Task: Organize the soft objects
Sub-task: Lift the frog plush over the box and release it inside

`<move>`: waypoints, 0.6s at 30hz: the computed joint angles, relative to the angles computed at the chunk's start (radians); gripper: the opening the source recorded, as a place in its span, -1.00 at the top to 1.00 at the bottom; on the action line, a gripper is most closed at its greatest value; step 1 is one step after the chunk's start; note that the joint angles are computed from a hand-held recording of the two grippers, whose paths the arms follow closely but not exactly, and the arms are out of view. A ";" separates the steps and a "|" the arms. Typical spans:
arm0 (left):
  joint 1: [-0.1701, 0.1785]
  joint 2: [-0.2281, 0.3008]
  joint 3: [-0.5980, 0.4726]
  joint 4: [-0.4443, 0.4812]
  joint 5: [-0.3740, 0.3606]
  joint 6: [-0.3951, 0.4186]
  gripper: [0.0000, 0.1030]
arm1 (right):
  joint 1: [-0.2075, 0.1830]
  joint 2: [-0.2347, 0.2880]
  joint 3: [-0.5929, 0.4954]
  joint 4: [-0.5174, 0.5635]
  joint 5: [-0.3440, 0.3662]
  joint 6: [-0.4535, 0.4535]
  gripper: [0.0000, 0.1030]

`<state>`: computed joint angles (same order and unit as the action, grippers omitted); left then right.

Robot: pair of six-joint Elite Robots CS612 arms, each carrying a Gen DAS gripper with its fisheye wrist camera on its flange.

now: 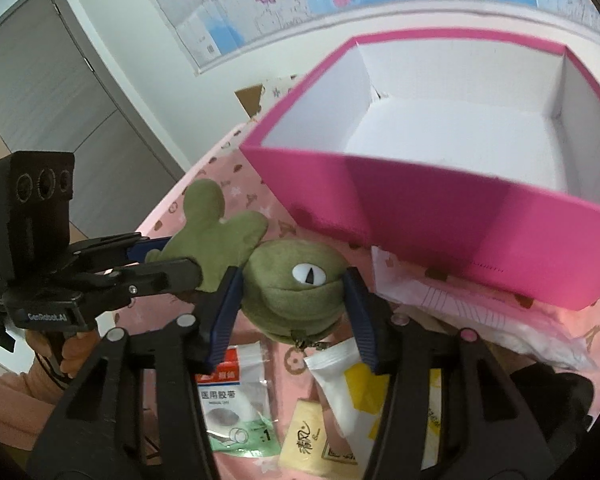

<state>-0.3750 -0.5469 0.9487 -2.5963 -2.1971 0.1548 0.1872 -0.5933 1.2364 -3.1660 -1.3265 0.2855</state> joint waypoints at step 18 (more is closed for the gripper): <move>-0.004 -0.034 0.014 -0.172 -0.044 0.002 0.16 | 0.014 -0.073 0.092 -0.176 -0.097 -0.056 -0.06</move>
<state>-0.3785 -0.5806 0.9629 -2.7686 -2.2406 0.1570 0.2016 -0.6664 1.3285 -3.3416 -1.4230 0.2291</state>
